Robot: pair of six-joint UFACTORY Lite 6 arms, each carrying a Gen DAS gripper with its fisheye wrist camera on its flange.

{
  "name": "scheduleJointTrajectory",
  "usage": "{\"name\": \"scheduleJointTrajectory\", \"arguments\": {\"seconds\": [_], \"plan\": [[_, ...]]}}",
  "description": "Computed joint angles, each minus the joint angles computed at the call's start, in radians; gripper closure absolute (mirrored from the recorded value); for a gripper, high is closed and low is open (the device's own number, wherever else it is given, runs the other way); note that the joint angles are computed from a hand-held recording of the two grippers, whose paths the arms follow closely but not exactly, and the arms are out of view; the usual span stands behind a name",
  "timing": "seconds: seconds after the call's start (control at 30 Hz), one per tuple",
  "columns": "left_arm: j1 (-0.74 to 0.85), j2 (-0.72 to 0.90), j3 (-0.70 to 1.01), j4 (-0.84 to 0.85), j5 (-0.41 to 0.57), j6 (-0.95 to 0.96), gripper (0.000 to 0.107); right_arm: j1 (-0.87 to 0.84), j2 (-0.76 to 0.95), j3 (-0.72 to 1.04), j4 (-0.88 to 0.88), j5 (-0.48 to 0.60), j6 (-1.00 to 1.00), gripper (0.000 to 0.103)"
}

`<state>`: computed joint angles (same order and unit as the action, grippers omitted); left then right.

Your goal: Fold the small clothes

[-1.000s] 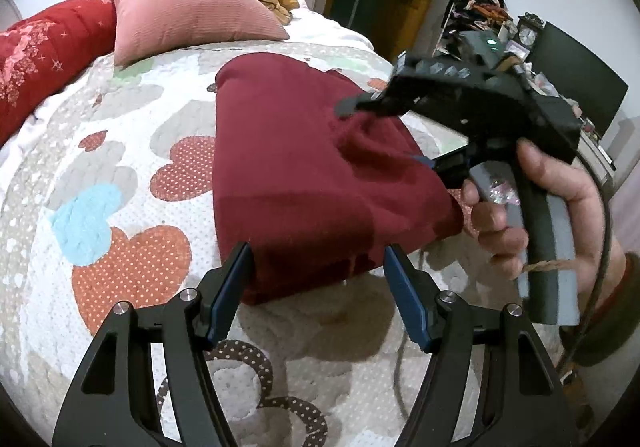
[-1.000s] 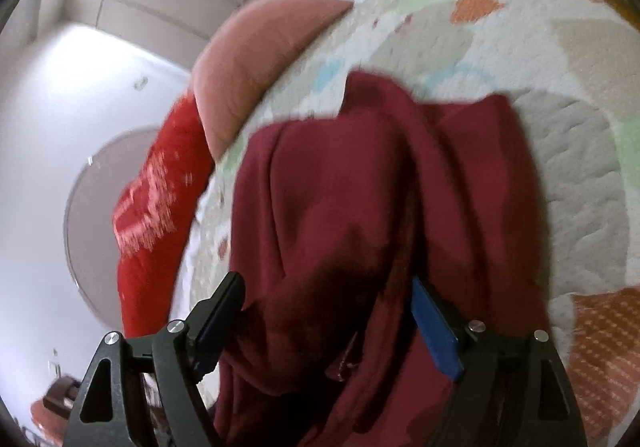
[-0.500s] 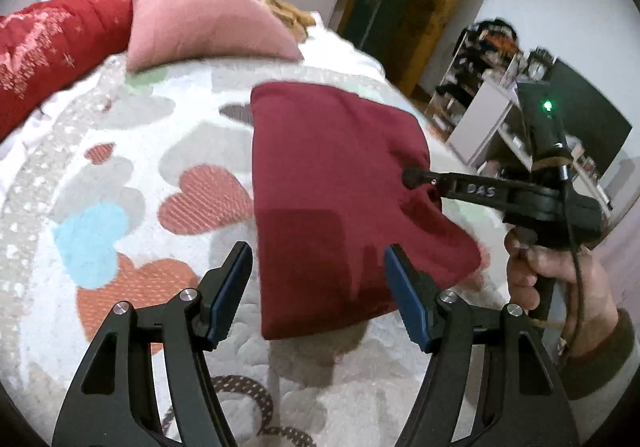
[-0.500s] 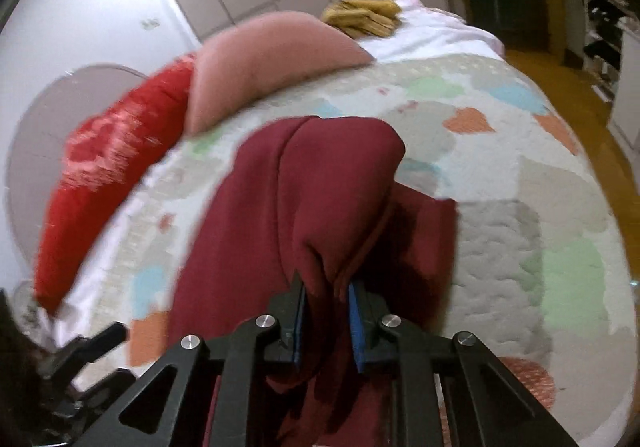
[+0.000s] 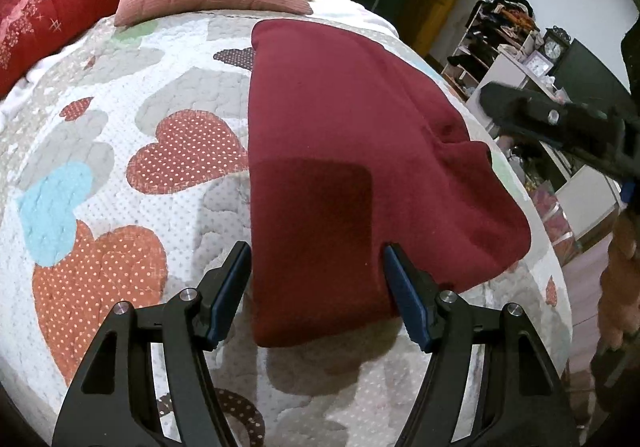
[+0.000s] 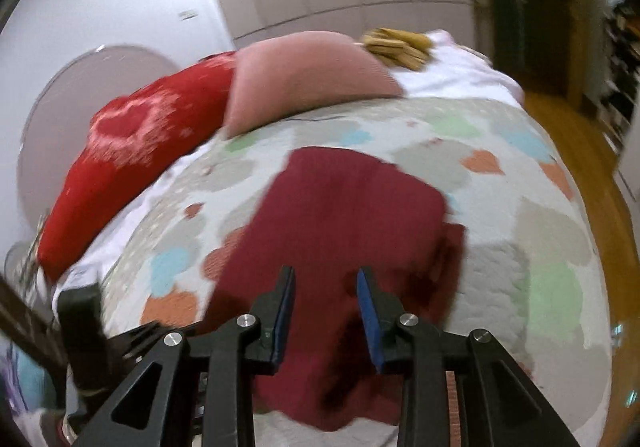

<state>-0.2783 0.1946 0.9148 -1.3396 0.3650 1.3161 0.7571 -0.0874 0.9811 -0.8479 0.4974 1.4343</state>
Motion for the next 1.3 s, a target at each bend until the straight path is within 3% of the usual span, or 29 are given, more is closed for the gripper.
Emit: {"name": "scheduleJointTrajectory", "arguments": {"seconds": [0.17,0.3,0.4,0.57,0.63,0.83,1.0,1.17,1.3], "plan": [[0.003,-0.009,0.001,0.031,-0.004,-0.012,0.039,-0.008,0.117,-0.015,-0.008,0.051,0.028,0.081],[0.0,-0.002,-0.001,0.022,-0.008,-0.014,0.039,-0.094,0.071,-0.158,-0.143,-0.092,0.204,0.088],[-0.012,-0.03,-0.009,0.097,-0.03,-0.095,0.039,-0.081,0.049,-0.151,-0.108,-0.071,0.173,0.088],[-0.033,-0.092,-0.022,0.184,-0.078,-0.172,0.039,0.029,-0.019,-0.142,-0.119,0.049,0.212,0.082],[-0.037,-0.111,-0.018,0.199,-0.088,-0.186,0.039,0.055,-0.033,-0.143,-0.117,0.074,0.234,0.07],[-0.043,-0.062,0.043,0.23,-0.11,-0.221,0.039,0.048,-0.042,-0.164,-0.114,0.071,0.266,0.069],[-0.046,0.02,0.114,0.196,-0.108,-0.188,0.039,-0.001,-0.039,-0.199,-0.154,0.033,0.316,0.069],[-0.025,0.146,0.213,0.151,-0.023,-0.166,0.038,-0.099,-0.028,-0.282,-0.283,-0.129,0.457,0.068],[0.014,0.224,0.277,0.141,0.077,-0.179,0.029,-0.152,-0.043,-0.333,-0.396,-0.204,0.582,0.052]]}}
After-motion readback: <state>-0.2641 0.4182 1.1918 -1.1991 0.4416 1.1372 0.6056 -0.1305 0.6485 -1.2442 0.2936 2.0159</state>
